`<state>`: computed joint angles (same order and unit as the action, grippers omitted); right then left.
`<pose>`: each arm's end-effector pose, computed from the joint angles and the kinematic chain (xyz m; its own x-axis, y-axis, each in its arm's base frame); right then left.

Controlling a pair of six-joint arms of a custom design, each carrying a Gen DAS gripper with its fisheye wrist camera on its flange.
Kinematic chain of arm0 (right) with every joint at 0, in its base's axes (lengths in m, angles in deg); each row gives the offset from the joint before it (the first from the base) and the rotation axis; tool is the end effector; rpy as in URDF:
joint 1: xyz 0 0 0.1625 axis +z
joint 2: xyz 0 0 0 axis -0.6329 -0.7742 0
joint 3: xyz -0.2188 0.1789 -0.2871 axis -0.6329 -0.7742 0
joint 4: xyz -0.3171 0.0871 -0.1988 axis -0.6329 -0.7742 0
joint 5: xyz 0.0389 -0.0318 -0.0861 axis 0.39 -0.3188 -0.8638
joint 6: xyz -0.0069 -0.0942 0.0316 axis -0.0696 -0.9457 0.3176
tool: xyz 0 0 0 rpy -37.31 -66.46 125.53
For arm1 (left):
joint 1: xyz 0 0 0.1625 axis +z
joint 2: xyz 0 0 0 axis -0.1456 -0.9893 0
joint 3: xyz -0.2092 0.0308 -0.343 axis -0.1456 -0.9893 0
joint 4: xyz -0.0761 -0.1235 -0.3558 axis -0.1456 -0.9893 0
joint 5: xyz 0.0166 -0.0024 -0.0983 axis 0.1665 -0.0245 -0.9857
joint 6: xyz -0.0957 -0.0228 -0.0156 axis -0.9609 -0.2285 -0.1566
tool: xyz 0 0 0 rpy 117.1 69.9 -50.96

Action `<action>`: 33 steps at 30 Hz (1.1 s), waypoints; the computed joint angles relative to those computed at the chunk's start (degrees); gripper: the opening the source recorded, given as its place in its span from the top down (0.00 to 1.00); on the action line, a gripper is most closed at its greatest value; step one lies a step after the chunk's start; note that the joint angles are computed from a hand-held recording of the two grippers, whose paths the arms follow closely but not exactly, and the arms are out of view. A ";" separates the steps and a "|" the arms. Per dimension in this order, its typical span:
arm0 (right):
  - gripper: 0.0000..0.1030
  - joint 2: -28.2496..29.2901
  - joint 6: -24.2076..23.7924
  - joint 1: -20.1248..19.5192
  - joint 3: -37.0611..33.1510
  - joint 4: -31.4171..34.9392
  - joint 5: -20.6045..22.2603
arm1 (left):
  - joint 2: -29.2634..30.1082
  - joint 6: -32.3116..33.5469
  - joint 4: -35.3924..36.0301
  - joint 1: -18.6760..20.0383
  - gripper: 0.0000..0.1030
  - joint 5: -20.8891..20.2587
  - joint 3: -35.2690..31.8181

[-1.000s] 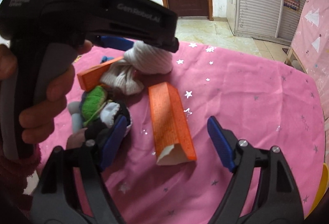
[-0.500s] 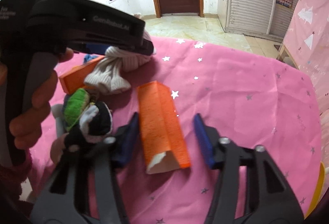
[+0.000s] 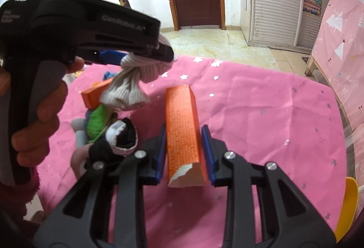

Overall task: Collect trash
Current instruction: 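Carry the scarf and orange box to the yellow bin and open both tools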

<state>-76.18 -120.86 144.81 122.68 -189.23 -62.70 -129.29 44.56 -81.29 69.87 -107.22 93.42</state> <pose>0.2531 -0.4885 -0.0385 -0.5734 -0.7196 0.3917 -0.8136 0.5564 -0.1688 -0.0534 -0.5403 0.2591 -0.8011 -0.3522 -0.4840 0.0501 0.7663 -0.6406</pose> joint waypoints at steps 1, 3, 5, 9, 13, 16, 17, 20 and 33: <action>0.73 -0.46 -0.08 -0.21 0.16 -0.10 0.27 | 0.02 -0.09 -0.22 -0.77 0.48 0.32 0.16; 0.73 -1.46 -0.04 -0.64 1.12 -1.45 0.79 | 0.12 -0.24 -0.25 -2.07 0.49 1.02 0.29; 0.73 -2.41 0.02 -1.23 2.22 -2.58 1.44 | 0.49 -0.53 0.00 -3.51 0.48 1.56 0.15; 0.73 -5.36 0.54 -2.96 4.77 -5.22 2.96 | 1.90 -1.14 0.11 -5.84 0.48 2.51 -0.15; 0.73 -8.66 1.09 -5.31 7.01 -7.34 4.44 | 4.38 -1.18 0.05 -8.20 0.48 2.75 -1.15; 0.73 -10.90 1.55 -7.05 8.58 -9.20 5.39 | 6.42 -1.04 -0.17 -9.77 0.48 2.48 -2.12; 0.73 -11.87 1.77 -7.85 9.23 -9.83 5.84 | 7.07 -0.99 -0.23 -10.14 0.48 2.17 -2.47; 0.73 -13.99 2.35 -9.98 10.01 -10.80 6.88 | 9.84 -0.83 -0.38 -11.34 0.48 1.02 -4.21; 0.73 -21.72 4.39 -18.98 11.39 -13.08 11.02 | 22.24 1.55 -0.56 -14.68 0.48 -4.68 -12.77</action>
